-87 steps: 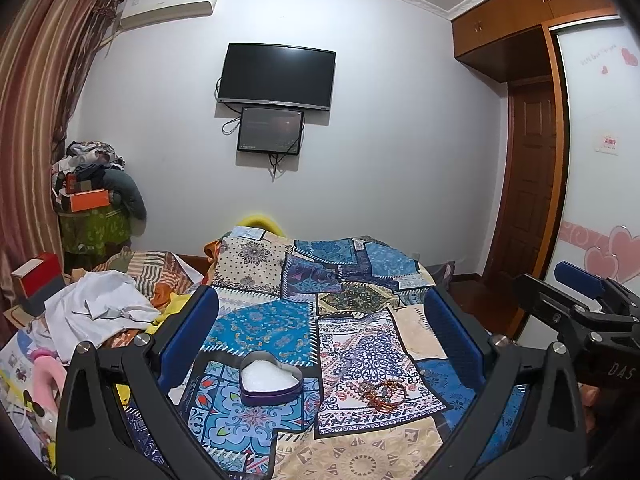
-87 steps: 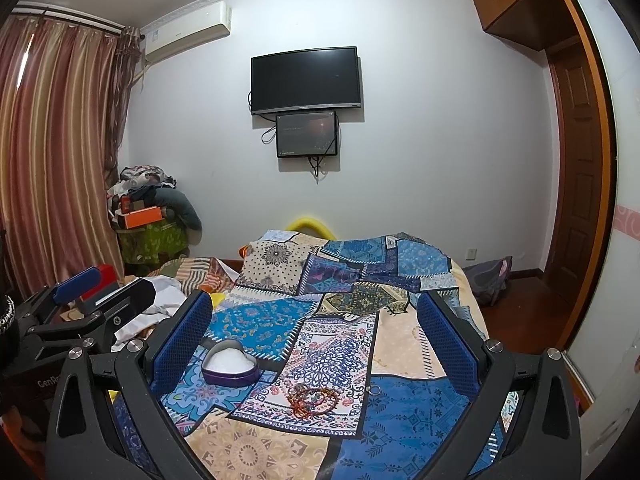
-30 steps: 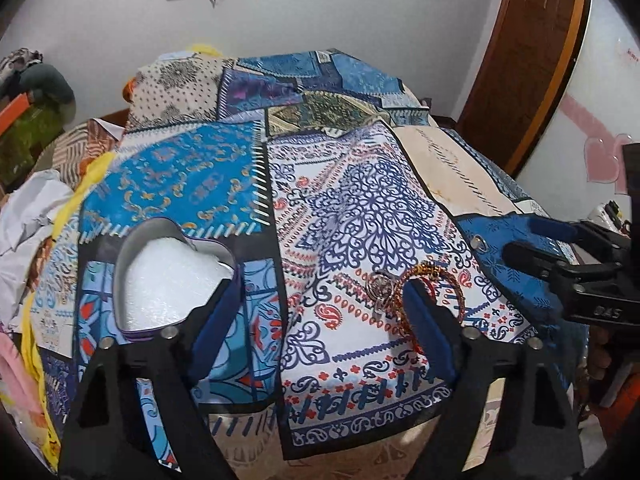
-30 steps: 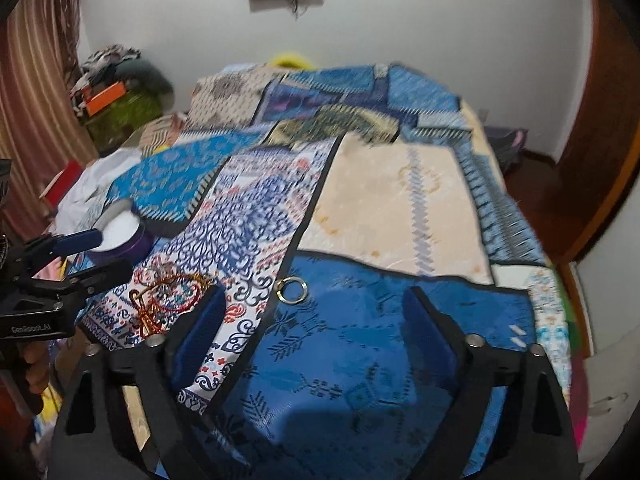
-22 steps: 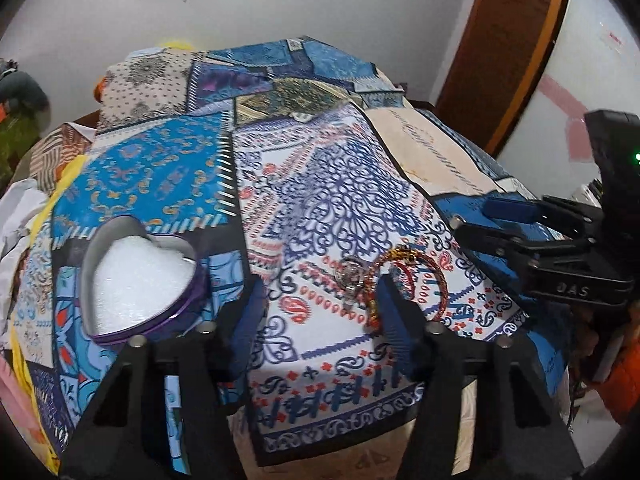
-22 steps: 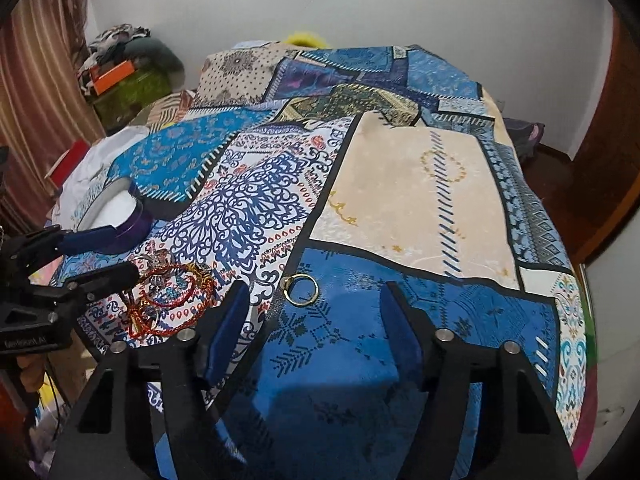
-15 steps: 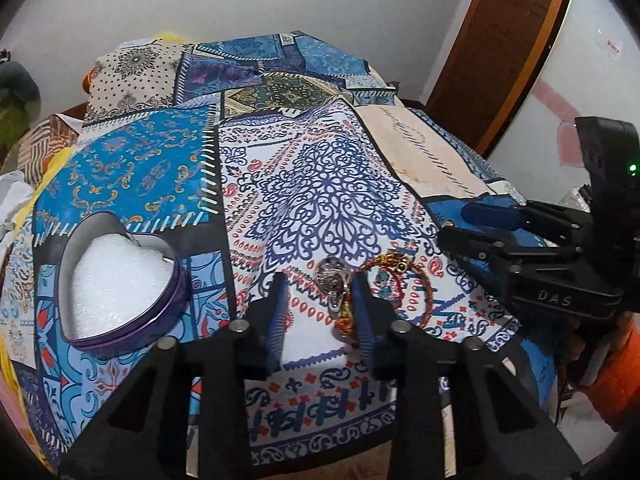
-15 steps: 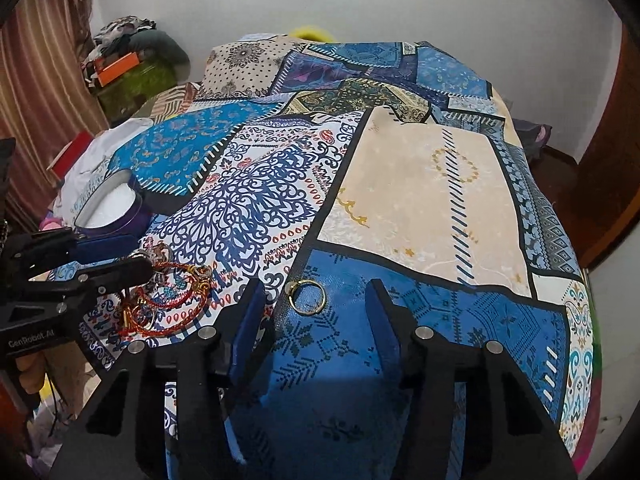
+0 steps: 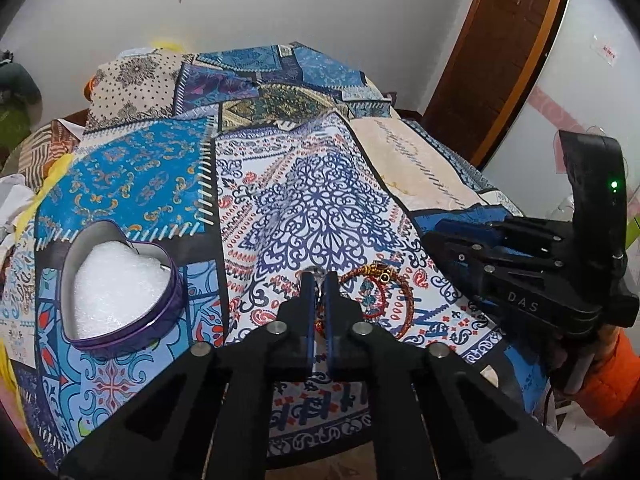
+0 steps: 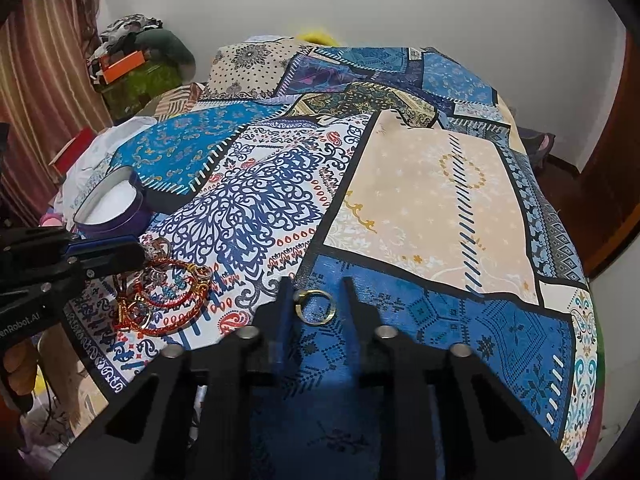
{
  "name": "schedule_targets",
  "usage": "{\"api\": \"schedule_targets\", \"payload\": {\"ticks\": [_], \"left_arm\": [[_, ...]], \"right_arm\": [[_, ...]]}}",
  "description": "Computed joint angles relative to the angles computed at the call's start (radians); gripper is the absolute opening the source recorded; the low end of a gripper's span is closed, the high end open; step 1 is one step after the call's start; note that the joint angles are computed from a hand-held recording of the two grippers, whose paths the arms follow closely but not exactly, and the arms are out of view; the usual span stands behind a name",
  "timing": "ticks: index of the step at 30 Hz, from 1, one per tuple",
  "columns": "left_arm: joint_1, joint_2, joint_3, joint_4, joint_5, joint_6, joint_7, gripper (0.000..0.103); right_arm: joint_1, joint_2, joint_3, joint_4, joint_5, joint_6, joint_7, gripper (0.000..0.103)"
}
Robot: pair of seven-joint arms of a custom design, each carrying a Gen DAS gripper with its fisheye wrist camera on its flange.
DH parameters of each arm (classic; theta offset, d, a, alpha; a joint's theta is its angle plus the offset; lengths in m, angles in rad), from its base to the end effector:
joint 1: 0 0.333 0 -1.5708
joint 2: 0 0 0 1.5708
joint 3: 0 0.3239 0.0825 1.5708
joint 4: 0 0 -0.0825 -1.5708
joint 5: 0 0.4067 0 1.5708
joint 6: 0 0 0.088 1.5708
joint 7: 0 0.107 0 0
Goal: Organize jewelry
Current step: 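Grasp the gold ring with the right tool while the left tool grasps a small charm, then carry the ring and charm into the heart tin while both tools open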
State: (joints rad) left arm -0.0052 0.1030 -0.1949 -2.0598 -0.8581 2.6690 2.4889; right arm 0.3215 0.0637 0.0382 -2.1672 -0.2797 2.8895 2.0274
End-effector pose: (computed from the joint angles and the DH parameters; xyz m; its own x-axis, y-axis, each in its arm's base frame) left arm 0.6144 -0.0991 0.4295 -0.4798 -0.8501 0.2172 -0.7266 0.2461 -0.6415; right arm 0.5640 0.2290 0.4343 0.1704 -0.9833 -0.0634 -0.7801 -0.0953 -0.6184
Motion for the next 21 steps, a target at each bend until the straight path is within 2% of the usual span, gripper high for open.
{"api": "schedule_targets", "payload": {"ticks": [7,15,21], "left_arm": [[-0.001,-0.033,0.005,-0.017,-0.057,0.015,0.048,0.002],[-0.021,-0.095,0.039,-0.035,-0.152,0.023,0.107,0.002],[-0.043,-0.149,0.072,-0.073,-0.192,0.062,0.142,0.002]], "right_arm": [[0.000,-0.010,0.001,-0.012,0.007,0.019,0.009,0.018],[-0.014,-0.054,0.012,-0.029,-0.089,0.031,0.111,0.018],[-0.034,-0.084,0.040,-0.019,-0.184,0.048,0.199,0.018]]}}
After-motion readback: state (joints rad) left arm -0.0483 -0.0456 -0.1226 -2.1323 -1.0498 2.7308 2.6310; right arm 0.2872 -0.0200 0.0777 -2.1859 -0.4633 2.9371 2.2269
